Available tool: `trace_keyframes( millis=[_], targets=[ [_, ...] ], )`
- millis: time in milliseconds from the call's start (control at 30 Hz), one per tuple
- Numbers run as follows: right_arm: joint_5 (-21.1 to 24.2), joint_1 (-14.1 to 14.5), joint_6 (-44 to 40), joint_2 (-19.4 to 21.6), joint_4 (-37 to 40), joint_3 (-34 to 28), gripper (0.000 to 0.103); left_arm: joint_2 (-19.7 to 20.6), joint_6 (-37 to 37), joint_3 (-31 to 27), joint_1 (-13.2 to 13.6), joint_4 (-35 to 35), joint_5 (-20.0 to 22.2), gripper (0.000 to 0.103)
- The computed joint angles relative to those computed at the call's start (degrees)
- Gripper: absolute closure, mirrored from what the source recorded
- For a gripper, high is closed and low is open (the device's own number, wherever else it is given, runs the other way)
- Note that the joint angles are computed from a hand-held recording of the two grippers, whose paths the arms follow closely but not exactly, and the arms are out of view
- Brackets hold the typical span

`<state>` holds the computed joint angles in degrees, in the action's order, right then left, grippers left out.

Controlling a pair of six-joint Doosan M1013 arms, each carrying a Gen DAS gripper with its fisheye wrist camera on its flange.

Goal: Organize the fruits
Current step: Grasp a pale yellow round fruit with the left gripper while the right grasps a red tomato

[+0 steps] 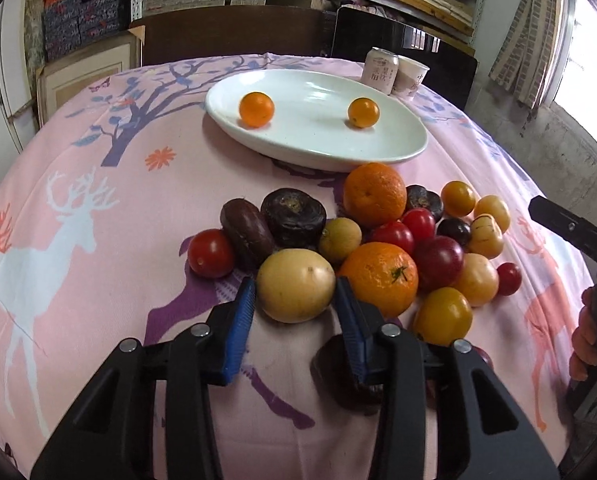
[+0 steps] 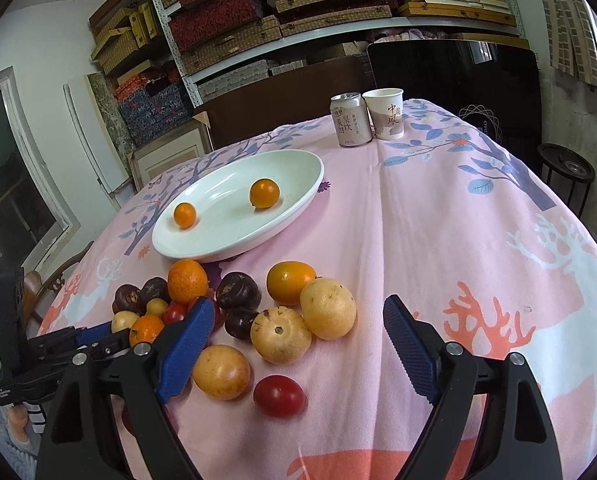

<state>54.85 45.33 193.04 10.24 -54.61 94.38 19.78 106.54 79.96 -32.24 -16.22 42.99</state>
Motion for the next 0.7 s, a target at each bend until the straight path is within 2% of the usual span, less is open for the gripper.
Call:
trace_keyframes(
  millis=[67,100,267,500,567,600,633,700],
  targets=[
    [-0.2,-0.1,-0.4,0.0,0.4,0.1,0.016,0.6,-1.1,-0.6,-0.4,2.5,0.5,0.062],
    [-0.4,-0.1,-0.6,0.0,0.7,0.1,0.016,1.1,-1.1,-1.1,-0.4,2.8,1.5,0.062],
    [-1.0,0.1,-2.1,0.0,2.3,0.2,0.016,0.7,-1.5,-0.7,-0.1,2.6,1.3,0.062],
    [-0.1,1.6,-10.3,1.3,6.4,-1.3,0.023,-0.9,-1.5,1.2,0.2,2.6,-1.9,0.062],
    [-0.3,0.9,-11.5,1.4,9.1,-1.5,0.034,-1.0,-1.3,1.2,0.4,2.1,-1.9,0.062],
    [-0.9,0.5,-12.3,1.4,10.5,-1.5,0.047,-0.9,-1.4,1.1,0.5,2.0,-1.7,0.062],
    [-1.5,0.2,-13.0,1.4,11.7,-1.4,0.053,-1.0,-1.5,1.1,0.5,2.0,-1.6,0.062],
    [-1.8,0.0,-14.6,1.6,13.1,-1.7,0.056,-0.9,-1.6,1.1,0.6,1.8,-1.5,0.062]
  ],
)
